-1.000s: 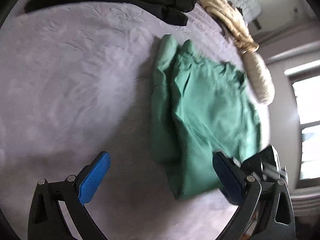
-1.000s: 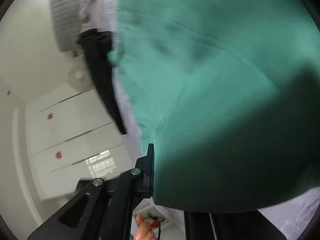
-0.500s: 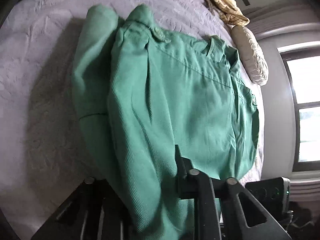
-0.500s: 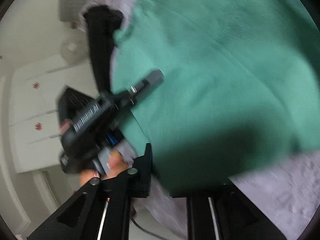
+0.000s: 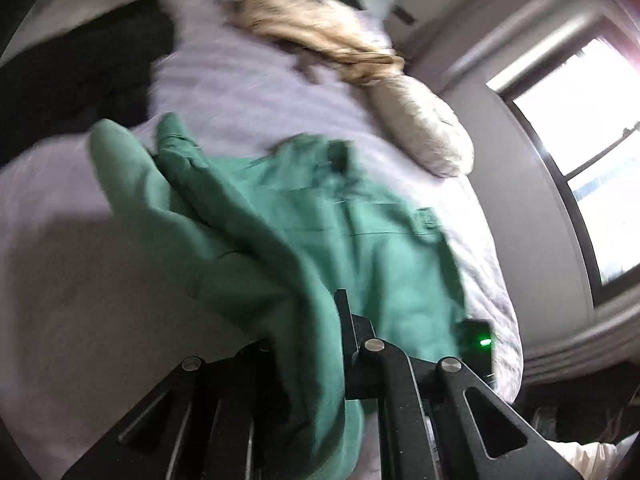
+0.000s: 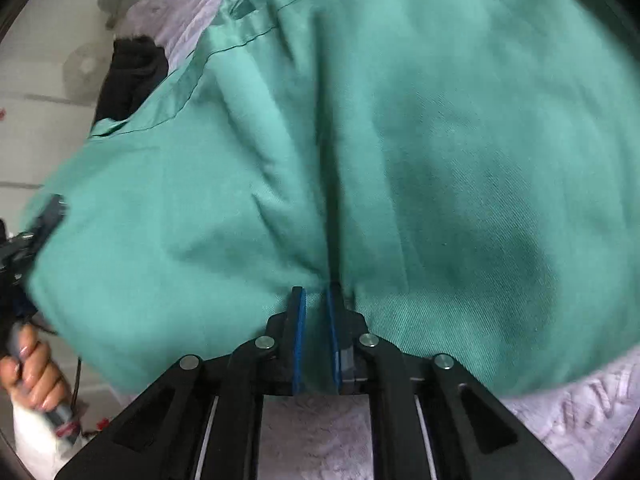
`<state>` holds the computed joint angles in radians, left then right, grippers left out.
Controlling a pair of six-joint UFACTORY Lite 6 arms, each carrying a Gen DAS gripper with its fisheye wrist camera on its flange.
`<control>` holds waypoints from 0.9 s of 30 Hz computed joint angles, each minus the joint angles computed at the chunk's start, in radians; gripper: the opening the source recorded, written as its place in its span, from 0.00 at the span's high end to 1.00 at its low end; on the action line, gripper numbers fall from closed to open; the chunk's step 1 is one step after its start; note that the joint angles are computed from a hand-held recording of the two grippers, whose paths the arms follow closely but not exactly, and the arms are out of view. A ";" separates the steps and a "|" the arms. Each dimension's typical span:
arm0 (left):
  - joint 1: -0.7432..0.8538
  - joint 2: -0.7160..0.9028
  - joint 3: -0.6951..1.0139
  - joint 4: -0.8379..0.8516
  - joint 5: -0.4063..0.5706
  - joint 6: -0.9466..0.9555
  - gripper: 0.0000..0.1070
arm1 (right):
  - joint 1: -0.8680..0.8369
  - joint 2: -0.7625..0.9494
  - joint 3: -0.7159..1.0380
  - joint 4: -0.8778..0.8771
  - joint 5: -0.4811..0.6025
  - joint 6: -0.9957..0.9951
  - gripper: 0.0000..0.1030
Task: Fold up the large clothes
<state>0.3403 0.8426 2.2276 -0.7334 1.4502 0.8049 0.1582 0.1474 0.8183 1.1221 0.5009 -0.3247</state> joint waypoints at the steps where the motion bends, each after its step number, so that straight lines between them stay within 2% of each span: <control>1: -0.029 -0.046 -0.035 -0.015 -0.005 0.002 0.88 | -0.024 -0.034 -0.037 0.063 0.019 -0.075 0.88; 5: -0.222 -0.175 -0.125 -0.058 -0.064 -0.022 0.88 | -0.190 -0.192 -0.202 0.226 0.166 -0.272 0.88; 8: -0.412 -0.204 -0.162 -0.043 -0.151 -0.045 0.88 | -0.404 -0.376 -0.321 0.150 0.278 -0.270 0.88; 12: -0.624 -0.078 -0.108 -0.049 -0.227 -0.138 0.88 | -0.801 -0.556 -0.414 -0.014 0.486 -0.296 0.88; 14: -0.717 0.009 -0.071 -0.008 -0.288 -0.216 0.88 | -0.978 -0.546 -0.428 -0.079 0.565 -0.364 0.88; 17: -0.817 0.105 -0.021 0.106 -0.345 -0.322 0.88 | -1.126 -0.461 -0.427 -0.146 0.594 -0.434 0.85; 21: -0.866 0.083 -0.068 0.190 -0.406 -0.361 0.87 | -1.327 -0.378 -0.397 -0.227 0.679 -0.526 0.85; 23: -0.876 0.096 -0.023 0.222 -0.387 -0.394 0.87 | -1.362 -0.348 -0.373 -0.241 0.696 -0.547 0.85; 25: -0.886 0.092 -0.003 0.263 -0.375 -0.418 0.87 | -1.286 -0.302 -0.372 -0.165 0.647 -0.558 0.85; 27: -0.897 0.042 -0.055 0.290 -0.391 -0.416 0.60 | -1.259 -0.279 -0.379 -0.134 0.626 -0.565 0.85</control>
<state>-0.5572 0.8841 2.1726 -0.4433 1.0590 0.3894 -1.1012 -0.1315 0.4397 0.9884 1.1265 -0.8902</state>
